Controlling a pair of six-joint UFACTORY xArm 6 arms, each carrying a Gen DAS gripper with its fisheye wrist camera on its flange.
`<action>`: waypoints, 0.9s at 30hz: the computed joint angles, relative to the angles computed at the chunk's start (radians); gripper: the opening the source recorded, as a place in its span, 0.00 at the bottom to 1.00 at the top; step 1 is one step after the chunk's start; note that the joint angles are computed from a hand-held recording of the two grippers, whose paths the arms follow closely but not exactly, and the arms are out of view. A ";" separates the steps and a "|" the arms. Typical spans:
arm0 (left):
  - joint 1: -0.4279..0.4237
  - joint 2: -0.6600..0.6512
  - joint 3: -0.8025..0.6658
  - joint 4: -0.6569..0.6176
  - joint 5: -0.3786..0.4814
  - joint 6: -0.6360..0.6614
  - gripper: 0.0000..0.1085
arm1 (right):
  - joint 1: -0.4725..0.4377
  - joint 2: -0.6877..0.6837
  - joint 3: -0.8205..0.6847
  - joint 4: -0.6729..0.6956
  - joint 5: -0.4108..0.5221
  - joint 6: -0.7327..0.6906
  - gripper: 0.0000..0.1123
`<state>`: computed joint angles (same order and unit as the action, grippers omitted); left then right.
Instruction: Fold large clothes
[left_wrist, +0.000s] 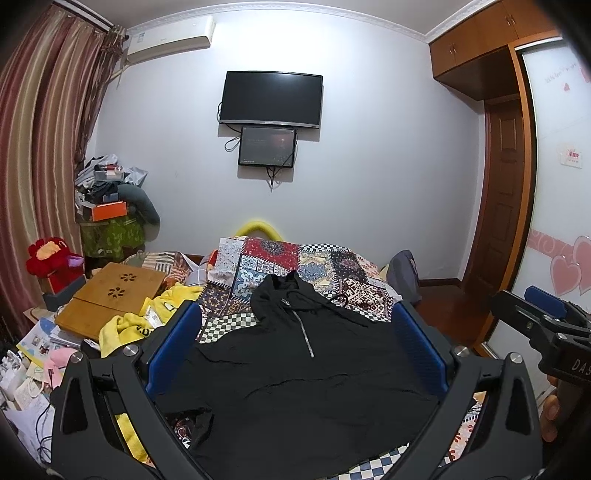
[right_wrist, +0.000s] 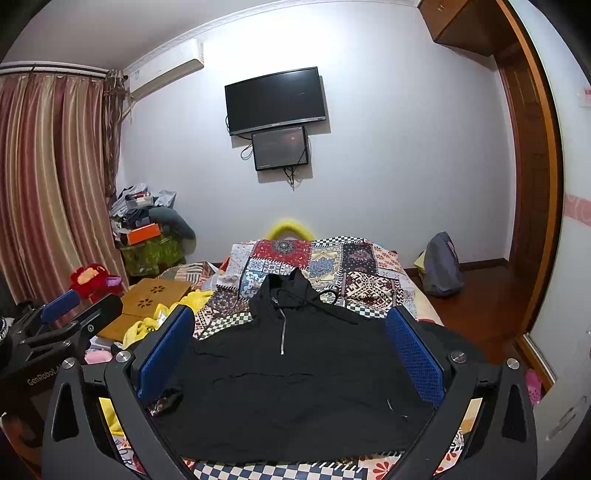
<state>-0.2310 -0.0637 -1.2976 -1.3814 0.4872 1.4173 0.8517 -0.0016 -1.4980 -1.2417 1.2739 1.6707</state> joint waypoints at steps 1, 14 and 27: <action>0.002 -0.001 -0.002 0.002 0.002 -0.001 0.95 | -0.001 0.000 -0.001 0.002 -0.001 0.001 0.92; 0.003 -0.008 0.000 0.012 0.011 0.000 0.95 | -0.006 0.001 0.002 0.005 -0.006 0.000 0.92; 0.012 -0.004 -0.012 0.016 0.039 0.002 0.95 | -0.011 -0.005 0.011 0.013 -0.009 0.003 0.92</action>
